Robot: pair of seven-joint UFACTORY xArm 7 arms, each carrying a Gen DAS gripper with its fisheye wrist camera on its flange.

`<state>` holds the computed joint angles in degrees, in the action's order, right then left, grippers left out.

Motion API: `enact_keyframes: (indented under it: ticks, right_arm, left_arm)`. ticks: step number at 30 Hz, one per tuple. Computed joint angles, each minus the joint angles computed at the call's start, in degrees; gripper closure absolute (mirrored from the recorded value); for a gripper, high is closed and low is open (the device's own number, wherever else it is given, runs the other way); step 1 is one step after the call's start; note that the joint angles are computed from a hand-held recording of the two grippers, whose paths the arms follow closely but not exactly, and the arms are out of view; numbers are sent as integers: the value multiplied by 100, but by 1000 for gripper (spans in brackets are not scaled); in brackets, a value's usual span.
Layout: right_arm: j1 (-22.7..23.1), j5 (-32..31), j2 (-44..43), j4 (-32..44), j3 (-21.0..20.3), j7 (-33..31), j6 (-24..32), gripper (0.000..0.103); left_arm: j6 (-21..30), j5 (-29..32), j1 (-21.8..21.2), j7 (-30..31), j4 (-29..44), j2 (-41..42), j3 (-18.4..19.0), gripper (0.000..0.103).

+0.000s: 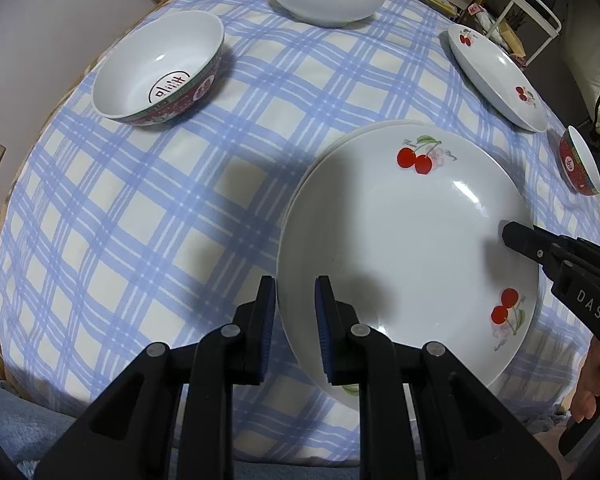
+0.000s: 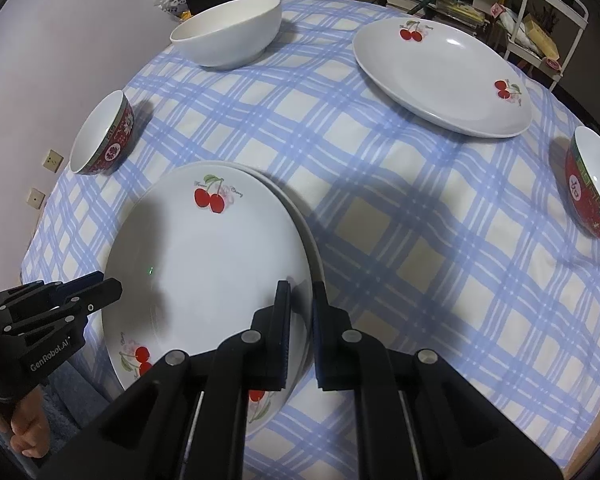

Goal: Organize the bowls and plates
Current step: 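Lower the right gripper's plate onto another plate while the left gripper sets its plate down, then open both grippers and lift them away from the plates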

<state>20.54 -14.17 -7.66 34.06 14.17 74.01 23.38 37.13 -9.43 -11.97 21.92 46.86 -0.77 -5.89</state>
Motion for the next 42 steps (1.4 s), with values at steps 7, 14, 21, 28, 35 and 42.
enact_keyframes:
  ticks: [7, 14, 21, 28, 35, 42]
  right_arm:
    - [-19, -176, -20, 13, 36, 120, 73, 92]
    - [-33, -213, -100, -56, 1, 194, 127, 90]
    - [-32, -264, -93, -10, 43, 239, 225, 90]
    - [-109, -593, -304, -29, 155, 495, 316, 89]
    - [-173, -470, -591, 39, 89, 135, 799, 70]
    - [-471, -535, -1191, -79, -12, -248, 1283, 44]
  left_arm:
    - [-60, 1, 4, -56, -52, -47, 14, 84]
    - [-140, 95, -21, -106, -111, -59, -7, 84]
    - [-198, 168, -51, -126, -184, -115, -16, 84]
    - [-355, 286, -68, -229, -248, -227, -17, 82]
    - [-515, 321, -188, -160, -211, -420, -78, 77]
    - [-713, 390, -356, -430, 199, -221, -197, 56]
